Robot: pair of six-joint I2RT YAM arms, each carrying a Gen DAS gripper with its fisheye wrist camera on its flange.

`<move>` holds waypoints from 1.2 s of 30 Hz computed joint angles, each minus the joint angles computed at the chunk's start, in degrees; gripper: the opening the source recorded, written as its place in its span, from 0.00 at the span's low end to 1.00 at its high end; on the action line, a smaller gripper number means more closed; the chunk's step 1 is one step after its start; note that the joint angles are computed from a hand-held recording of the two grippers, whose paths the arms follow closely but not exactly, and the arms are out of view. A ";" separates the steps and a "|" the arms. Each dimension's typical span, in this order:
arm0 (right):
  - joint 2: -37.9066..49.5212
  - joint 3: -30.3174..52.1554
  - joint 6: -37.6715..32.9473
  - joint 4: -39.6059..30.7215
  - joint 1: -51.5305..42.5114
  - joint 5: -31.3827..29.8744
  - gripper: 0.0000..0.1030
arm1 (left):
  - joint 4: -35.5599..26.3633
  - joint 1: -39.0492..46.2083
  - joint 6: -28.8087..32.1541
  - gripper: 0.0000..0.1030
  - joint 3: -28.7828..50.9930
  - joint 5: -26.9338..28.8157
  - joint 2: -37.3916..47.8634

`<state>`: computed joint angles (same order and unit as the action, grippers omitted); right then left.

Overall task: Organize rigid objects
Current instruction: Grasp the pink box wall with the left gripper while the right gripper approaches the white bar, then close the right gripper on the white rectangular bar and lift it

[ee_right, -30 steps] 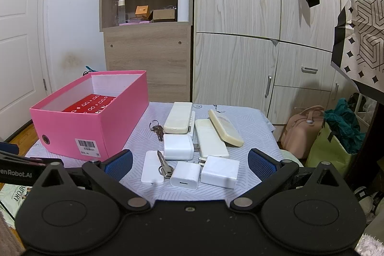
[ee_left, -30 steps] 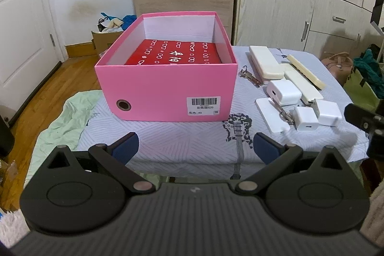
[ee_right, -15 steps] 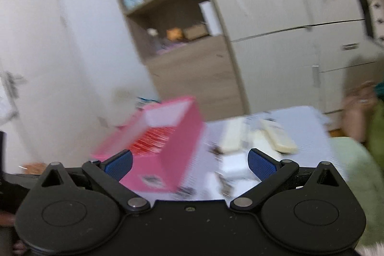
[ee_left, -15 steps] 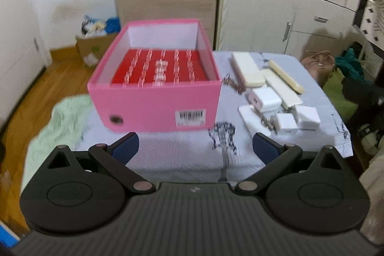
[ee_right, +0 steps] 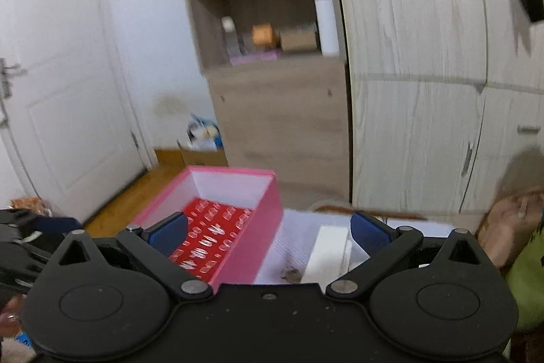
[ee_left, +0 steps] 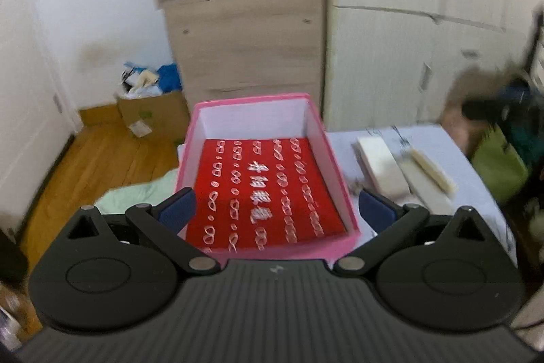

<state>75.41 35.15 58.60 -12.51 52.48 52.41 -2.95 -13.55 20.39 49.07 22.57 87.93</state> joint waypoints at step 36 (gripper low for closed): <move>36.58 7.54 -18.82 26.24 -34.93 -35.70 0.37 | -23.50 3.55 -6.55 0.07 60.31 -2.63 54.44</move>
<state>111.99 42.69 39.78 13.72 17.55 16.70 -26.46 -10.01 13.85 109.38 19.94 142.38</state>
